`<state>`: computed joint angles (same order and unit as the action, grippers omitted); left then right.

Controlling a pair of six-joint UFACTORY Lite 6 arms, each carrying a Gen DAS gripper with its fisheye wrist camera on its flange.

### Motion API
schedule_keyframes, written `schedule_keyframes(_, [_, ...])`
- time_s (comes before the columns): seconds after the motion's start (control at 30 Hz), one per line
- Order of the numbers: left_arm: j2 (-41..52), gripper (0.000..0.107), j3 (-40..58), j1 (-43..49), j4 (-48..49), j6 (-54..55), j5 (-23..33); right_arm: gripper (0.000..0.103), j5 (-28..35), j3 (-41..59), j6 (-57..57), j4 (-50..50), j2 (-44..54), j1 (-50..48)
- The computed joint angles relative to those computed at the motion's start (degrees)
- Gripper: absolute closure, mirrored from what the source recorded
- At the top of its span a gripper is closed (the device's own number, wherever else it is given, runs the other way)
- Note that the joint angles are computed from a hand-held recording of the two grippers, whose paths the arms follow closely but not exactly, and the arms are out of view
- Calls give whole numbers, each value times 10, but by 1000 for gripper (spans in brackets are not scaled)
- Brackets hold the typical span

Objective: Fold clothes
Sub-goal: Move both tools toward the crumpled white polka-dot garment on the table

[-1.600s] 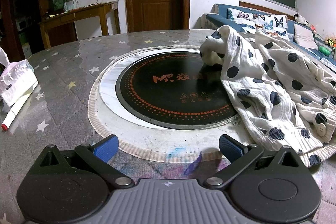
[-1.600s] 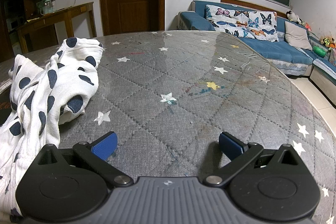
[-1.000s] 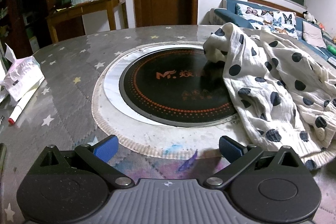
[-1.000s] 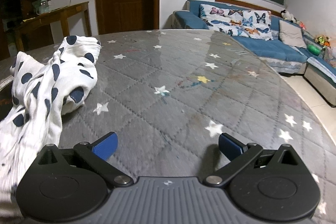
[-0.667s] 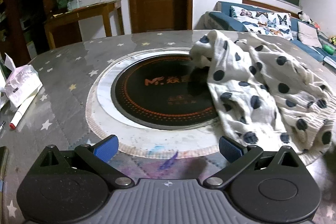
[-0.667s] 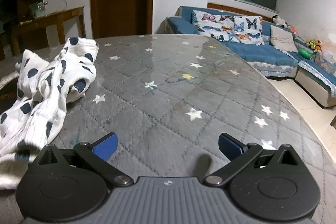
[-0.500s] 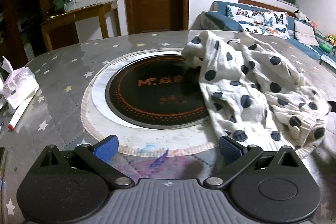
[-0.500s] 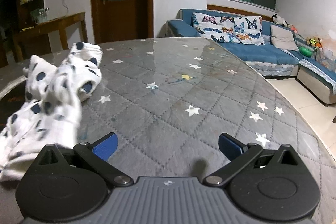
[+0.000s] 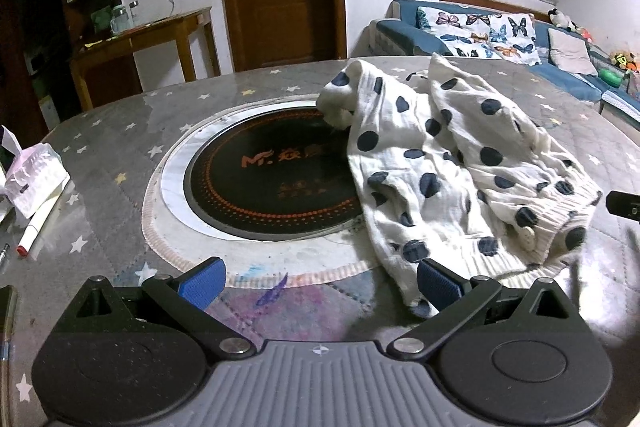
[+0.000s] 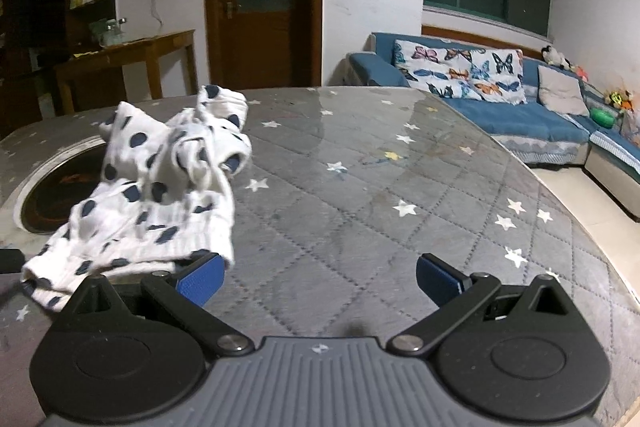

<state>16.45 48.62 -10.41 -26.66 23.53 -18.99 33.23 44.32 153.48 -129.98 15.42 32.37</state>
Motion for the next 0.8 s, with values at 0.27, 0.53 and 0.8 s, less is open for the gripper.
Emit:
schedule_keyframes(0.27, [-52, 4, -48, -29, -54, 43, -13, 0, 12, -25, 13, -10, -24, 33])
schedule_keyframes(0.53, [-76, 4, -71, -45, -110, 85, -23, 0, 19, -28, 18, -19, -30, 53])
schedule_keyframes(0.8, [-83, 4, -72, -62, -122, 98, -26, 0, 27, -43, 12, -7, -48, 64])
